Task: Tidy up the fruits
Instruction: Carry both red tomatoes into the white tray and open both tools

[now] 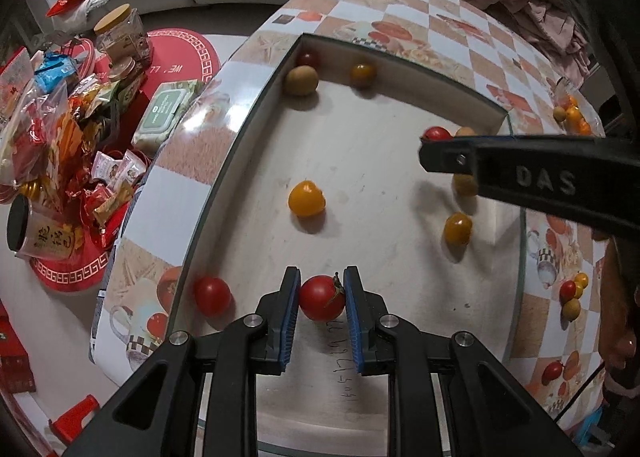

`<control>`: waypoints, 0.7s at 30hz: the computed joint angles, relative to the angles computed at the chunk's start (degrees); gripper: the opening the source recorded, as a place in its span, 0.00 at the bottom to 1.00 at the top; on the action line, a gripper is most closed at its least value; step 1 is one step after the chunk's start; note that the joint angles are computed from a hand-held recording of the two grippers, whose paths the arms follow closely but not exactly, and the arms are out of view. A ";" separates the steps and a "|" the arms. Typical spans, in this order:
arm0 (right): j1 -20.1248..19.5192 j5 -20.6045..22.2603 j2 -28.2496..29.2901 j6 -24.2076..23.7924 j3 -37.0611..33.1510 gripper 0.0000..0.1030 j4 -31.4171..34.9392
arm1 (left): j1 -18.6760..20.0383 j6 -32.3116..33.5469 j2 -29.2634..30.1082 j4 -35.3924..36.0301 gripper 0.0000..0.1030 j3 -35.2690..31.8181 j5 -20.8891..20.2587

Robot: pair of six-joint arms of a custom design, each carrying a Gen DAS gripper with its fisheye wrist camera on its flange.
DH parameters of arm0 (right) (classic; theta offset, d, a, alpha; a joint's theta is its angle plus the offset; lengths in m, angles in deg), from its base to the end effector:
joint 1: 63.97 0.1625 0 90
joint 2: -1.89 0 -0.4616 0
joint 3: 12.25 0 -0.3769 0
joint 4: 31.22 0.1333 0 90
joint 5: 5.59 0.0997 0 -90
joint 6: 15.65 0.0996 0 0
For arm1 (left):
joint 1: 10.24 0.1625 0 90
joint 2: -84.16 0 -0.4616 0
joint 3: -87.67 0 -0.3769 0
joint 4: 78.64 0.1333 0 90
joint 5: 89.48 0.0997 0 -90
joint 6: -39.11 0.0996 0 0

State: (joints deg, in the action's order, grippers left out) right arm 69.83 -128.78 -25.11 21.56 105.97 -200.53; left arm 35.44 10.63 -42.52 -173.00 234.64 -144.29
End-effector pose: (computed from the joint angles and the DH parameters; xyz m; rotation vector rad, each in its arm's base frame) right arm 0.3916 -0.2945 -0.1069 0.2261 -2.5462 0.2919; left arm 0.0307 -0.2415 0.2964 0.4511 2.4432 -0.1876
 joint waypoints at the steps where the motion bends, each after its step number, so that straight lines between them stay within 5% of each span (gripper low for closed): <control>1: -0.20 -0.08 0.37 -0.29 -0.45 0.23 0.39 | 0.13 0.16 -0.18 -0.14 0.23 0.16 0.20; 15: -1.65 0.09 3.15 -1.31 -3.57 0.24 4.62 | 3.75 4.12 1.29 -1.22 0.24 0.58 0.19; 16: -1.68 0.13 3.11 -1.39 -3.71 0.25 4.96 | 3.90 4.45 1.37 -1.33 0.38 0.51 -0.04; 17: -1.74 0.23 3.08 -1.50 -3.72 0.26 5.01 | 3.79 4.43 1.27 -1.33 0.65 0.51 -0.04; 21: -2.03 1.19 3.22 -2.25 -3.92 0.34 4.41 | 1.31 3.37 -0.58 0.31 0.72 0.67 1.27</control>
